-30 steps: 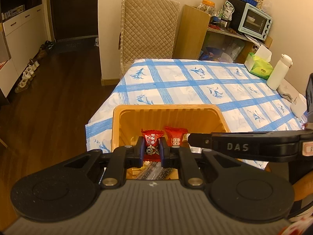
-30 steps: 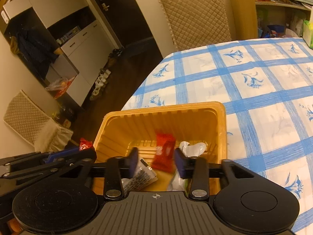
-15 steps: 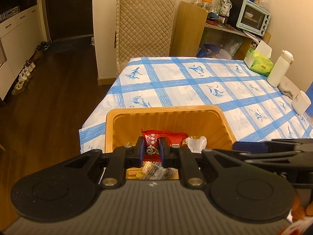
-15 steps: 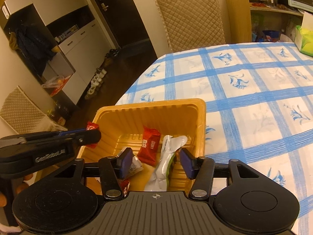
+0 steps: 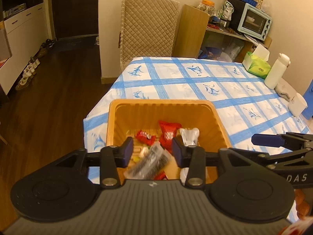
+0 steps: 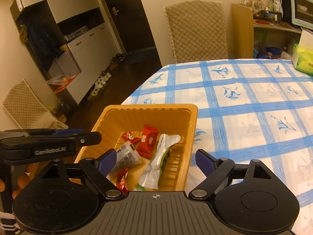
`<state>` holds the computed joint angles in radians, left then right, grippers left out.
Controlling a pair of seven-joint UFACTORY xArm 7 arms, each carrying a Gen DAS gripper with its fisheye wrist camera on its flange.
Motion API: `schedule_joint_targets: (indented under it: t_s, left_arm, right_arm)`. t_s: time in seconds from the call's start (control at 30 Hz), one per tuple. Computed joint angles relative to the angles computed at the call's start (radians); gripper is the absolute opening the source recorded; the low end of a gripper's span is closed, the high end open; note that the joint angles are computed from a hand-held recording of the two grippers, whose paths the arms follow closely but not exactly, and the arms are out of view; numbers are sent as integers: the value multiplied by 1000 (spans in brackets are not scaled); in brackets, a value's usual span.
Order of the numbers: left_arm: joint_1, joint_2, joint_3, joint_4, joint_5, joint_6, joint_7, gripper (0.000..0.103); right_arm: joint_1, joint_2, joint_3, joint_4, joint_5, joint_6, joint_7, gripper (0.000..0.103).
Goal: Organize snacks
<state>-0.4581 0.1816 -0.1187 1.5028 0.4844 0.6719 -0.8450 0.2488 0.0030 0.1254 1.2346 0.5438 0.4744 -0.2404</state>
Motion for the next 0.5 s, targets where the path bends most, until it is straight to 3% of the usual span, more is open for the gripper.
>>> schedule_joint_targets:
  t_s: [0.27, 0.5]
  left_arm:
    - [-31, -131, -57, -85, 73, 112, -146, 61]
    - [-58, -199, -137, -125, 83, 187, -253, 61]
  right_arm:
    - [7, -169, -44, -147, 41, 31, -51, 94]
    - [25, -346, -106, -288, 30, 92, -72, 95]
